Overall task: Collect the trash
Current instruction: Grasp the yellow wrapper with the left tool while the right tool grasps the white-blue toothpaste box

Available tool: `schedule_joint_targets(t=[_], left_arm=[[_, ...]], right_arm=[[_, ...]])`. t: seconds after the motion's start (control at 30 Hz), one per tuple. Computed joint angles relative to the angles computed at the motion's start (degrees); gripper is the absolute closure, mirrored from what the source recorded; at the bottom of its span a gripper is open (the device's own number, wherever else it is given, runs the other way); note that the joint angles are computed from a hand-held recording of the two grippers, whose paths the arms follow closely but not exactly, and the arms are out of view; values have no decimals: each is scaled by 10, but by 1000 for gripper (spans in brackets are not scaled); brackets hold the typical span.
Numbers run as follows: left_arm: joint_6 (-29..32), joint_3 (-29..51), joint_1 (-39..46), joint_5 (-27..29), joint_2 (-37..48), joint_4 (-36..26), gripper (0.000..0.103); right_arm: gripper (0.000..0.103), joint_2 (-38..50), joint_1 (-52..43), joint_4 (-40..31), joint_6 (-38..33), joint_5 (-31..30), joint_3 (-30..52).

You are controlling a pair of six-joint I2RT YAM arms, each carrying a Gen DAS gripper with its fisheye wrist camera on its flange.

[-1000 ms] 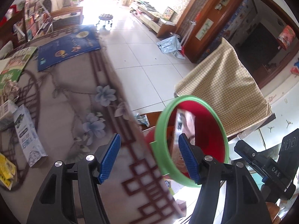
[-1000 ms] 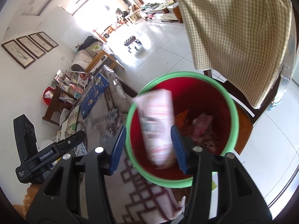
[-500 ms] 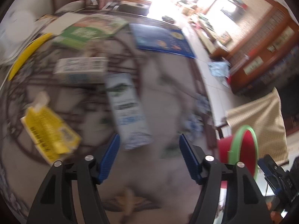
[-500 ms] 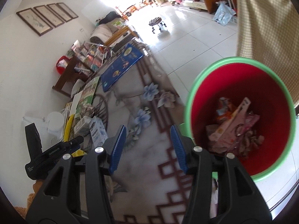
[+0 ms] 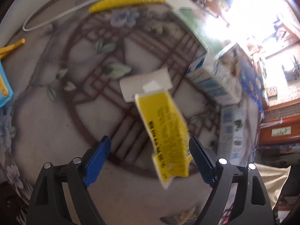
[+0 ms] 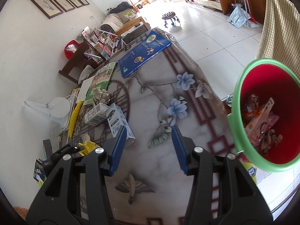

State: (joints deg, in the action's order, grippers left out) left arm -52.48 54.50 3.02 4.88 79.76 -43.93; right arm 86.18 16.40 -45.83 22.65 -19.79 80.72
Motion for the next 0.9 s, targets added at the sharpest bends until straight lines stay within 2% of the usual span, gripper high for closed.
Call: schedule_joint_targets(t=[0.1,0.17,0.2,0.27,0.33,0.5,0.67,0.77,0.9], left_arm=[[17,-1,-3,20,17,18,22],[50,12,-3,36,37,26,30],[70,22,-5,41,49,25,45],[100,41,-9,55,71,20,60],[119,44,-1,83,79,28,70],[185,59,20,96,79,7,72],[293,87,64,83,84,-39,72],[350,97,89,69,81,-60,72],[374,102,114,80,91,-64,70]], right_arm=[[55,1,28,4,20,17,-2],[55,0,44,7,33,27,-7],[55,1,50,8,38,30,-7],[55,1,64,12,51,40,-11],[55,2,75,17,64,48,-14],[52,26,105,28,90,65,-4],[51,84,145,33,98,71,31],[51,149,176,18,79,86,88],[51,243,207,-26,34,122,194]])
